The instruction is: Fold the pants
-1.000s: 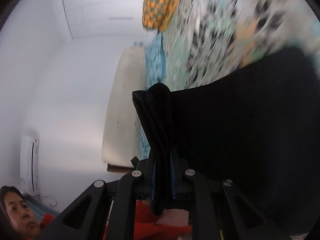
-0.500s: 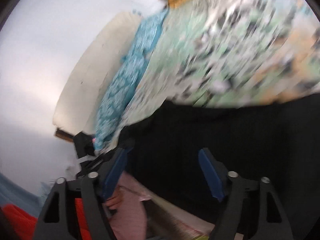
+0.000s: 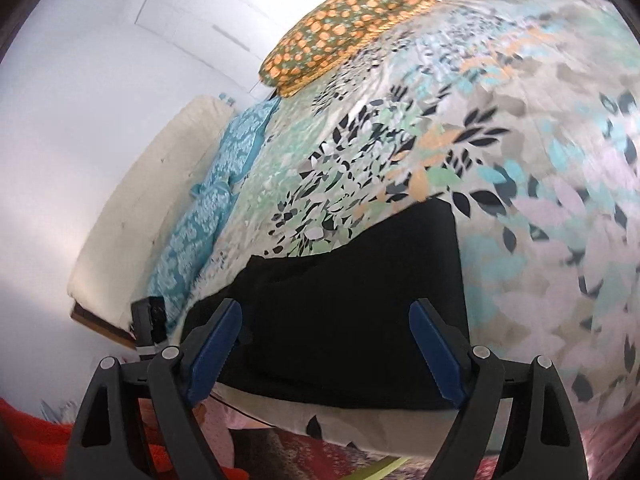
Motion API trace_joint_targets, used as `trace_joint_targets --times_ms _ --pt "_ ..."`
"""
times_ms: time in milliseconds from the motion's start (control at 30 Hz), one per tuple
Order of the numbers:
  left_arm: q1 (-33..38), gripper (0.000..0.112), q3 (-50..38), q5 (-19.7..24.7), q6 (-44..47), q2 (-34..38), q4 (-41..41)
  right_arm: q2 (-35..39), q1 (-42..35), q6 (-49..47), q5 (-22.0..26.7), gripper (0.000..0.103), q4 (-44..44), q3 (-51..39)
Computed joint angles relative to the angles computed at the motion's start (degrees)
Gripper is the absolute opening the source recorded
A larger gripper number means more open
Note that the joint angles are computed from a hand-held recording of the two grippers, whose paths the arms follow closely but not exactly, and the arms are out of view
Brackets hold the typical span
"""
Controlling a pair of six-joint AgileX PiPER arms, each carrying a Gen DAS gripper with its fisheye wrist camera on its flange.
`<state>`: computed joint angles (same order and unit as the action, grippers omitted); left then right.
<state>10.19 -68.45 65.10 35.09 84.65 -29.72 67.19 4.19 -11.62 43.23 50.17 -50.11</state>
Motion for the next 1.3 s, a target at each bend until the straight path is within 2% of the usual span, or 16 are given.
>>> trace_joint_targets --times_ms 133,200,233,367,433,500,633,733,800,833,900,933,967,1100,1167,1300 --pt "-2.57 0.058 1.25 -2.4 -3.32 0.56 4.06 0.69 1.81 -3.16 -1.47 0.086 2.16 0.72" --pt "-2.79 0.037 1.61 -2.69 -4.14 1.26 4.2 0.48 2.32 -3.6 -2.25 0.086 2.57 1.14" --pt "-3.46 0.011 2.08 -3.83 -5.06 1.03 5.54 0.24 2.75 -2.97 -2.61 0.086 1.54 1.08" --pt "-3.6 0.007 2.73 -5.68 -4.12 -1.26 6.58 -2.23 5.4 5.95 -4.92 0.086 -10.95 -0.5" --pt "-0.31 0.007 1.32 -3.17 -2.29 -2.03 4.06 -3.45 7.84 14.66 -5.88 0.086 -21.81 -1.92" --pt "2.93 0.007 0.17 -1.53 -0.98 -2.13 3.05 -2.79 9.97 17.61 -5.56 0.086 -27.14 -3.33" --pt "3.3 0.008 0.56 -2.46 -3.46 0.56 7.02 5.83 12.27 8.73 -1.89 0.086 -19.47 -6.4" --pt "0.64 0.012 1.44 -4.37 -3.95 0.96 8.83 17.24 15.8 13.28 3.66 0.086 -24.63 -9.47" --pt "0.77 0.015 1.15 -3.93 -3.9 0.76 8.69 17.27 17.36 13.29 1.64 0.091 -27.01 -9.74" --pt "1.73 0.021 0.52 -2.76 -3.48 0.86 7.75 17.84 17.29 14.0 3.38 0.091 -27.58 -11.21" --pt "5.4 0.044 -1.43 -0.72 -3.24 1.39 4.57 15.43 16.09 14.77 3.98 0.09 -26.86 -11.69" --pt "7.79 0.065 -1.91 -0.99 -3.29 1.0 3.37 13.55 15.43 14.52 3.23 0.09 -25.99 -11.21" --pt "11.05 0.074 -2.72 -1.82 -3.41 0.74 1.63 11.35 14.47 14.62 2.49 0.09 -25.89 -11.27" --pt "17.25 0.074 -5.59 -2.36 -4.97 3.11 -1.21 13.45 12.6 16.77 5.63 0.09 -31.26 -19.65" --pt "17.33 0.074 -5.33 -3.42 -5.52 3.14 -0.53 17.69 11.39 15.94 7.63 0.09 -31.93 -24.22" --pt "14.27 0.074 -2.59 -5.49 -3.57 0.9 0.64 31.75 7.66 12.32 12.25 0.091 -25.34 -28.88"
